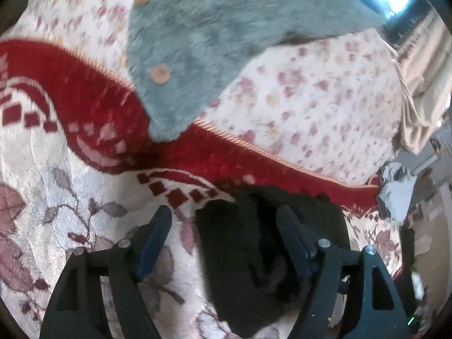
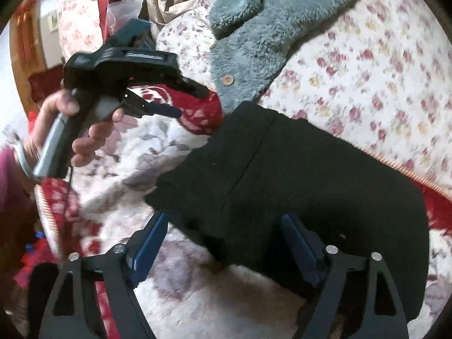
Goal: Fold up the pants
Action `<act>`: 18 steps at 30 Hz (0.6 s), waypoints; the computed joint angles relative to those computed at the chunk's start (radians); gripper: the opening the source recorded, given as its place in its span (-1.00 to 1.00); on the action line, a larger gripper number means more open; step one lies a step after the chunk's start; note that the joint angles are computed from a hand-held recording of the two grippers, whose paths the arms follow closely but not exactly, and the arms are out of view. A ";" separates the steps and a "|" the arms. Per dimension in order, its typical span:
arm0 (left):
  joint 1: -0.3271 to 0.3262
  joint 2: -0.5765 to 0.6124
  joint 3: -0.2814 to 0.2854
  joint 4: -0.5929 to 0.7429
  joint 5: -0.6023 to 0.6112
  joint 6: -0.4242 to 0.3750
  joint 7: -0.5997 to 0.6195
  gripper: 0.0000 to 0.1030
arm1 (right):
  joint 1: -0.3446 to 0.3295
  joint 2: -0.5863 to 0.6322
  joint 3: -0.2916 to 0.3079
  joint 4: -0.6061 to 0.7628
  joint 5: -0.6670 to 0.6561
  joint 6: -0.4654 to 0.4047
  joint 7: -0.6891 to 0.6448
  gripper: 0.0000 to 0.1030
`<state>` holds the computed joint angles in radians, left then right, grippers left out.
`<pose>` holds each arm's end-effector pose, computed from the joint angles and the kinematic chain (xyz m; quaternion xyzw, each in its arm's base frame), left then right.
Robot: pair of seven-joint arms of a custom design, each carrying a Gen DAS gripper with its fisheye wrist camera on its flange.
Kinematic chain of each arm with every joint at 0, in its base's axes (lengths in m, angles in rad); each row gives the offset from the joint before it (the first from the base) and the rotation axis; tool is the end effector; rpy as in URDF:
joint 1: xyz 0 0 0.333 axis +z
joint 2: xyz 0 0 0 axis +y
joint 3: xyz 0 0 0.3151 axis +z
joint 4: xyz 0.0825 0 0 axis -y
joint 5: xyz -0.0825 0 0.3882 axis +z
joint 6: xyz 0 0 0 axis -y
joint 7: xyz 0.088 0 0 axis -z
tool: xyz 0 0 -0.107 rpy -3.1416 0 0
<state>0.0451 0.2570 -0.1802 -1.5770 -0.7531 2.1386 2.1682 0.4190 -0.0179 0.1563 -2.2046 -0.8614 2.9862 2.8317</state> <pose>0.6662 -0.1070 0.5348 0.5109 -0.7692 0.3777 0.0685 0.4451 0.3527 0.4608 -0.6795 0.6040 -0.1725 0.3792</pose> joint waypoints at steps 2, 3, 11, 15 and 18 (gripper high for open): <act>-0.004 -0.059 -0.013 -0.057 -0.035 0.011 0.052 0.56 | -0.060 -0.062 0.030 -0.063 -0.029 0.088 0.086 0.70; -0.015 -0.078 -0.018 -0.072 -0.048 0.017 0.061 0.57 | -0.053 -0.087 0.020 -0.068 -0.139 0.075 0.210 0.70; -0.116 -0.233 -0.020 -0.230 -0.105 0.050 0.152 0.60 | -0.100 -0.234 0.044 -0.175 -0.028 -0.113 0.219 0.70; -0.158 -0.212 -0.016 -0.222 -0.081 0.053 0.088 0.60 | -0.146 -0.262 0.041 -0.213 0.007 -0.085 0.201 0.70; -0.169 -0.182 -0.016 -0.212 -0.056 0.081 0.051 0.60 | -0.183 -0.290 0.020 -0.268 0.069 -0.024 0.201 0.77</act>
<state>-0.1243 0.0754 -0.1959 -1.7886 -0.8086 2.2195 2.2196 0.2361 -0.3077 0.1760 -2.4730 -0.7929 2.9621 3.0327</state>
